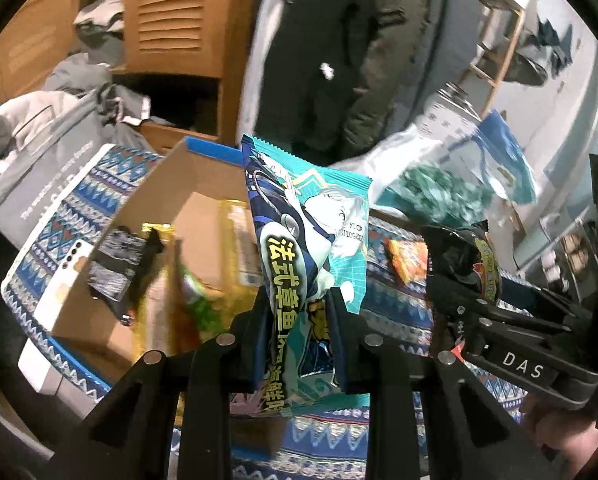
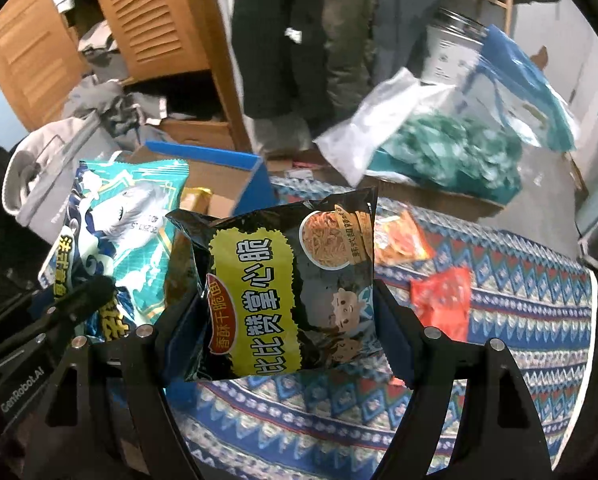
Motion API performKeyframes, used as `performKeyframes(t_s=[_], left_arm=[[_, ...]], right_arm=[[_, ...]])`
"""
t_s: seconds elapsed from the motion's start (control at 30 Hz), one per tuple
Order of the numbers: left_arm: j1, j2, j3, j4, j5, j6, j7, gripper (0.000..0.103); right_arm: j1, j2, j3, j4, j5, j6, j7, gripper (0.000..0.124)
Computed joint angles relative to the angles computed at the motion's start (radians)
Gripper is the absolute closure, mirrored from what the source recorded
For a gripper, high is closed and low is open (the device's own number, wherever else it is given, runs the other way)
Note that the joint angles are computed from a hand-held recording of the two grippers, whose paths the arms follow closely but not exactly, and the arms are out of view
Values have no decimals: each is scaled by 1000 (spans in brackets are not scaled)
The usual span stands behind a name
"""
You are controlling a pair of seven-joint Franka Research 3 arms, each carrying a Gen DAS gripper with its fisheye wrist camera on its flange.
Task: Organize snacks
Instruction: 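Lower both held bags down into the cardboard box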
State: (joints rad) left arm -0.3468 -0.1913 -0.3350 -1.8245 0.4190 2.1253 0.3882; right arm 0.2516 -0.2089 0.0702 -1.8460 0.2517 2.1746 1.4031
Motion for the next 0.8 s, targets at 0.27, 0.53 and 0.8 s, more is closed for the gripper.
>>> performKeyframes(t_s=[0.27,0.53,0.8], left_arm=[[39,-87,31,-101,-29,16,-15,76],[76,-127,46,-160,-52,23,-11,76],[103,-134,71,-198,-91,45,12,76]], right_arm=[[39,68,28,69,-4,-11,5,45],[89,153,50,145,-15,-34,3,45],[121,234,53,218,-1,-56,6,45]])
